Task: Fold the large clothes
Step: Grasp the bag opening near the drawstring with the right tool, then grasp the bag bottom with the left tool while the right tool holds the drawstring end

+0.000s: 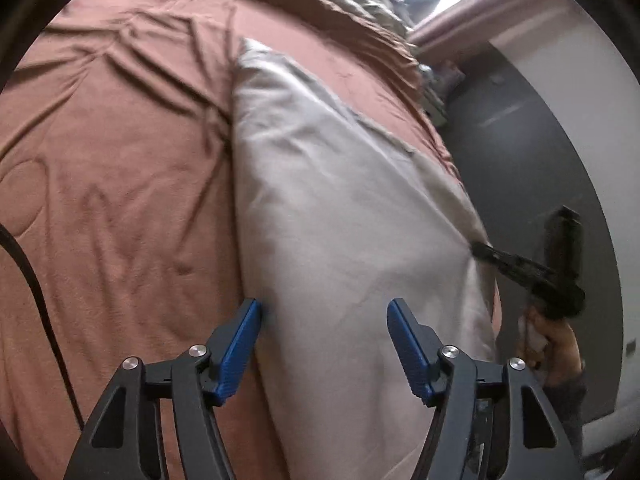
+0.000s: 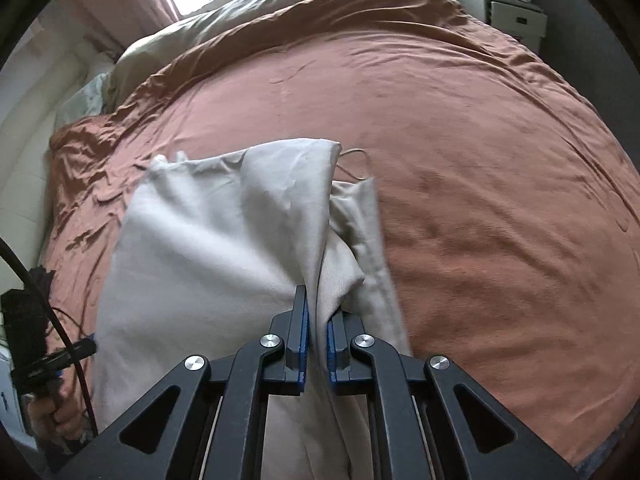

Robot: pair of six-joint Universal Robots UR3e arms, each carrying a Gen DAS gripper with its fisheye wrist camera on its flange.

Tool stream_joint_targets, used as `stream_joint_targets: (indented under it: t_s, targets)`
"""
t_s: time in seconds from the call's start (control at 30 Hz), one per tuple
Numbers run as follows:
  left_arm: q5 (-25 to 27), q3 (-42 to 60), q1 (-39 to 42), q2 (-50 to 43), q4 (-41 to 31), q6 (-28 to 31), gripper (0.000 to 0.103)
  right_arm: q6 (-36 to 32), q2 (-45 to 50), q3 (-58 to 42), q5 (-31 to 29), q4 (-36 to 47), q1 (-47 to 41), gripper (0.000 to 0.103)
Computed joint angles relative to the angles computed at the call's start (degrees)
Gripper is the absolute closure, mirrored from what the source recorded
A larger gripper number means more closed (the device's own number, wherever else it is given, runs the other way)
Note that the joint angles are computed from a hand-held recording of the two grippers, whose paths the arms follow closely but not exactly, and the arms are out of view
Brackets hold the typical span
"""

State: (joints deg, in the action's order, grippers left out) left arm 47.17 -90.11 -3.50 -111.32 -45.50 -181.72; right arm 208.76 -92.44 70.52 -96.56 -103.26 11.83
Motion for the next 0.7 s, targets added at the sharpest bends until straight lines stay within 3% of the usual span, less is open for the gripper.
stream_joint_targets:
  t_s: [0.2,0.3,0.4,0.57,0.63,0.67,0.7]
  targets:
    - [1.3,1.0,-2.6,-0.2,1.0,0.4,0.036,0.8,-3.5,6.2,0.7,-1.6,-2.1,0.099]
    - [4.6,2.2,-3.9,-1.5,1.5,-1.0,0.036,1.8,-2.7,5.4,0.0,-2.0,-1.1,0.099]
    - [3.5,0.6,-2.6,-1.4,1.7,-1.1,0.036,0.8,-2.0,4.3,-0.7,-2.2,-0.8,0.098]
    - [4.0,-0.3,-2.5,-1.3,3.1,-1.4,0.036,-2.2,-5.8,7.0,8.1,-1.2,-7.0,0.092]
    - [4.6,-0.1,-2.8,-1.3,2.9,-1.1,0.036,-4.0,-7.7,8.0,10.2,-0.1,-9.7,0.084]
    - [5.1,0.0,-3.1,-1.2,3.0,-0.9,0.036,-4.6,-9.2,8.8,11.4,0.3,-10.8,0.066]
    - [5.4,0.1,-3.3,-1.1,3.0,-0.8,0.036,-5.3,-9.9,9.0,12.4,0.5,-11.9,0.039]
